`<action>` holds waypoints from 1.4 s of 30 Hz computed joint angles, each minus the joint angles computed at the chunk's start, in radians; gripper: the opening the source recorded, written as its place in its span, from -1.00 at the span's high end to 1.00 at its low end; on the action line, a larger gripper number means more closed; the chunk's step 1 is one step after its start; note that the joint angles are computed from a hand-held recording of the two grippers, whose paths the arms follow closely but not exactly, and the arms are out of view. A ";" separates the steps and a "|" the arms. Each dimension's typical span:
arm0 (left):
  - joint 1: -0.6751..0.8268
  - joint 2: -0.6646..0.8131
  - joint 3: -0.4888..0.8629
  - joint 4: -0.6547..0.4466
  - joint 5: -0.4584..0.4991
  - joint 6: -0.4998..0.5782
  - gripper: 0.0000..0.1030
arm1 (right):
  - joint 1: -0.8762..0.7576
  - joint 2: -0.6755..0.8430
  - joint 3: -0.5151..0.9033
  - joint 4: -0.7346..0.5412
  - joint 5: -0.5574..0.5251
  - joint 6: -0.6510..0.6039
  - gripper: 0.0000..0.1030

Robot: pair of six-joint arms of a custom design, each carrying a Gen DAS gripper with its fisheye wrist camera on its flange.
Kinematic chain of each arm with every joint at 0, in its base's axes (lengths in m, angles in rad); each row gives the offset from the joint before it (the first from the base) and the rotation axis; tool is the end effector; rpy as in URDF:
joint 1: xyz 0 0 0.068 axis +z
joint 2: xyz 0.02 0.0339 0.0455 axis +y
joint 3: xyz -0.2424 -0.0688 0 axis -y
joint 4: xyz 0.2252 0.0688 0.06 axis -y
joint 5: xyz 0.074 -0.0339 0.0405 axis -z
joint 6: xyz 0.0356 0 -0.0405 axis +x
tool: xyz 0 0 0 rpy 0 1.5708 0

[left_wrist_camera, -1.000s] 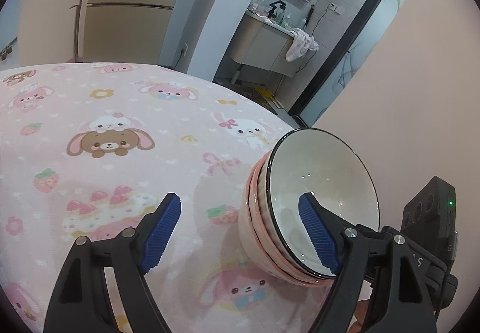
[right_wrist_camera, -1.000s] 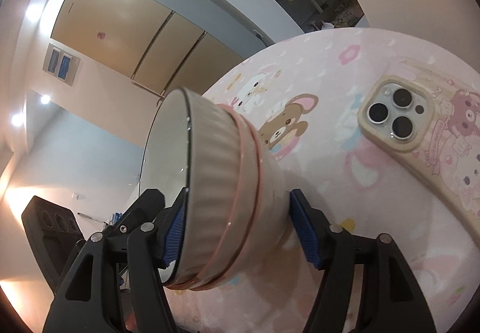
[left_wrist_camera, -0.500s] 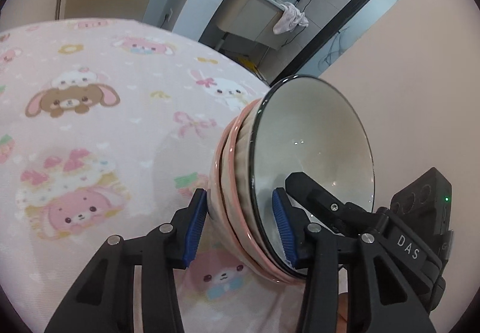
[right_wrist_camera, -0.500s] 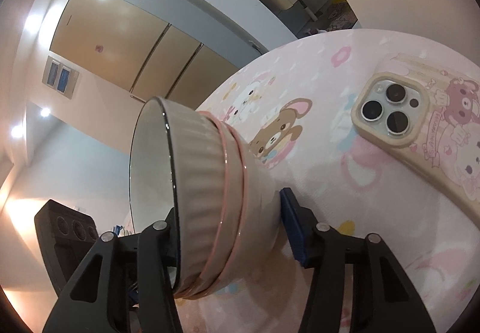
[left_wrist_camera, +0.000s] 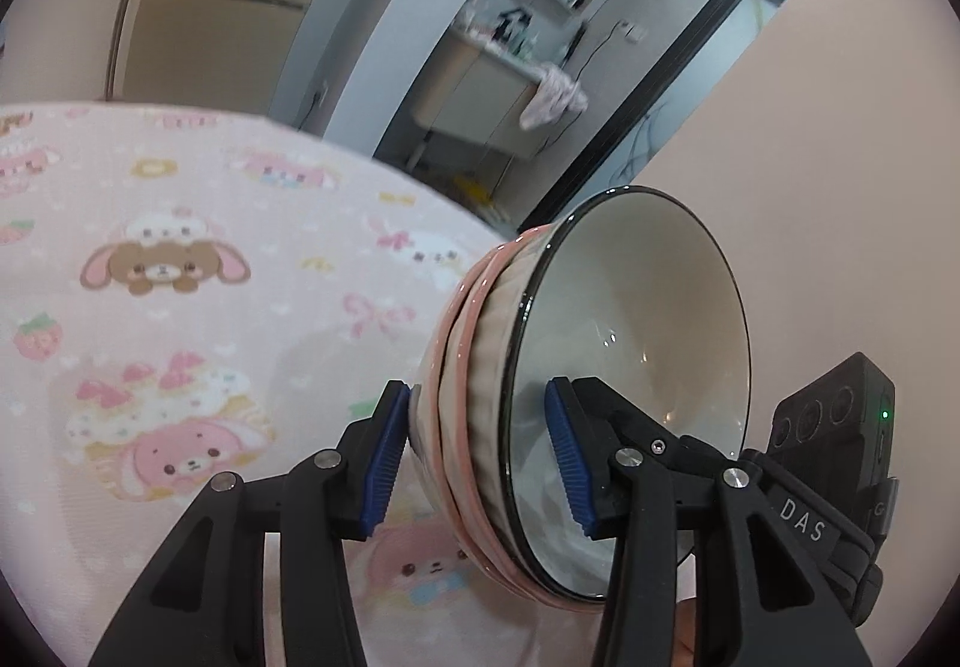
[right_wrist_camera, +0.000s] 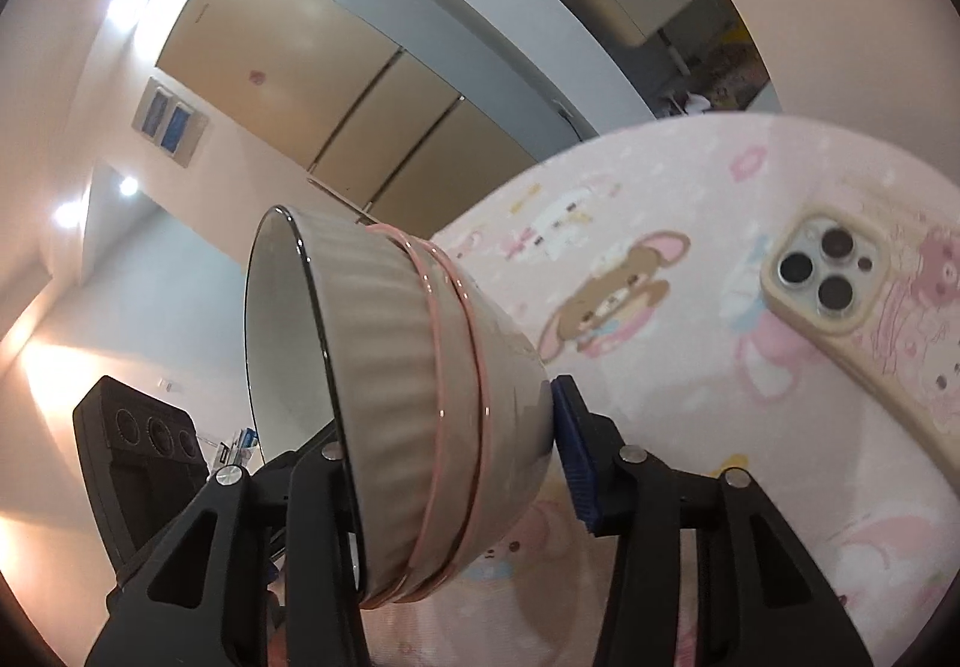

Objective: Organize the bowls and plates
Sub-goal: 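Carry the nested bowls with both grippers over the white plate stack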

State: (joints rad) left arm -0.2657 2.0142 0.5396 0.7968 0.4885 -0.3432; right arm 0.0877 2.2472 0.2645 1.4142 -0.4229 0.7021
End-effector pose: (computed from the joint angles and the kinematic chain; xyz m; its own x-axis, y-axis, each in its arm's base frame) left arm 0.2730 -0.0916 0.0479 -0.7665 -0.0994 -0.6345 0.3469 0.7674 -0.5392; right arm 0.2241 0.0344 0.0148 -0.6835 0.5311 -0.5007 0.0223 0.7009 0.7129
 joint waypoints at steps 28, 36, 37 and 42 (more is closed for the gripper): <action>0.930 -0.881 -0.196 -0.462 0.405 0.173 0.14 | 0.690 -0.596 0.380 -0.770 0.387 0.198 0.15; 1.194 -0.618 -0.063 -0.472 0.527 0.336 0.14 | 0.819 -0.361 0.625 -0.793 0.405 0.234 0.15; 1.208 -0.597 -0.061 -0.465 0.535 0.352 0.14 | 0.830 -0.332 0.651 -0.793 0.404 0.236 0.15; 1.267 -0.453 0.000 -0.480 0.577 0.478 0.14 | 0.870 -0.213 0.728 -0.750 0.422 0.227 0.15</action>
